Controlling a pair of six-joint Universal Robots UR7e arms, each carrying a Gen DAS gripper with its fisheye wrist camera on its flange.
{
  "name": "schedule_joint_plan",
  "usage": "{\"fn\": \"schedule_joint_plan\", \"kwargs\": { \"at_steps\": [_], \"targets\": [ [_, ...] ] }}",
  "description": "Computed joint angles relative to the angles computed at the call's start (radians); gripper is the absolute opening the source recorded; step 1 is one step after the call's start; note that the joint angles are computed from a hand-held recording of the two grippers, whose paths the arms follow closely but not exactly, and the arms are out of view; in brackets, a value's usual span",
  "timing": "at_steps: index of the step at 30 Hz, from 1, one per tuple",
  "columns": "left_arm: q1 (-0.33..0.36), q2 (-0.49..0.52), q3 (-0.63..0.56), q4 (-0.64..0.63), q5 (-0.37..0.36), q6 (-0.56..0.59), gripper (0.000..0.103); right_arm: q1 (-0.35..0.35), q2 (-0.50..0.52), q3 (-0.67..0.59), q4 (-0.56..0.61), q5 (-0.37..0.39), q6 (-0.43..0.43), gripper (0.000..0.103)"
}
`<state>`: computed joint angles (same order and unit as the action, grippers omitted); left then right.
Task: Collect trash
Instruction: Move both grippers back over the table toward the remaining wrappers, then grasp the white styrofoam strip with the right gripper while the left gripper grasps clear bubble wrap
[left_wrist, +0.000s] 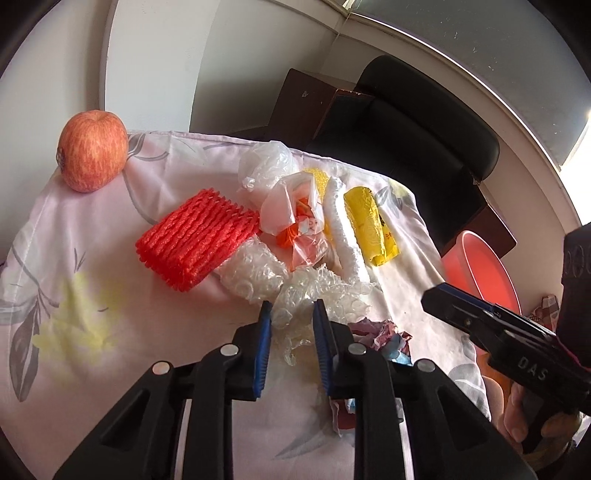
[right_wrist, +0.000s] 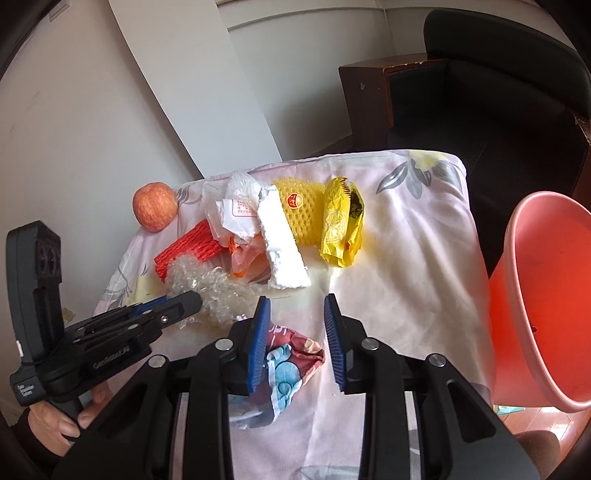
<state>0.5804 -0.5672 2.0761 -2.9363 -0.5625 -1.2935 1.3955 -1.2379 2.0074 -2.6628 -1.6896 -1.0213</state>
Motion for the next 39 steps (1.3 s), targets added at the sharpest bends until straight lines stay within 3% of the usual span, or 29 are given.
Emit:
{"fn": "schedule_joint_plan", "kwargs": {
  "at_steps": [6, 18, 25, 30, 39],
  "targets": [
    [-0.044, -0.063, 0.059, 0.111, -0.001, -0.129, 0.021, 0.042, 0.092, -0.020, -0.067, -0.047, -0.012, 0.030],
    [-0.080, -0.123, 0.152, 0.131, -0.025, -0.265, 0.021, 0.073, 0.239, -0.064, -0.171, -0.147, -0.037, 0.030],
    [-0.082, -0.150, 0.161, 0.195, -0.023, -0.325, 0.021, 0.064, 0.210, -0.032, -0.182, -0.120, -0.025, 0.029],
    [-0.085, -0.162, 0.148, 0.241, -0.012, -0.350, 0.021, 0.062, 0.136, 0.006, -0.138, -0.101, -0.026, 0.029],
    [-0.070, -0.133, 0.039, 0.290, 0.016, -0.256, 0.021, 0.052, 0.000, 0.039, -0.040, -0.100, 0.000, 0.029]
  ]
}}
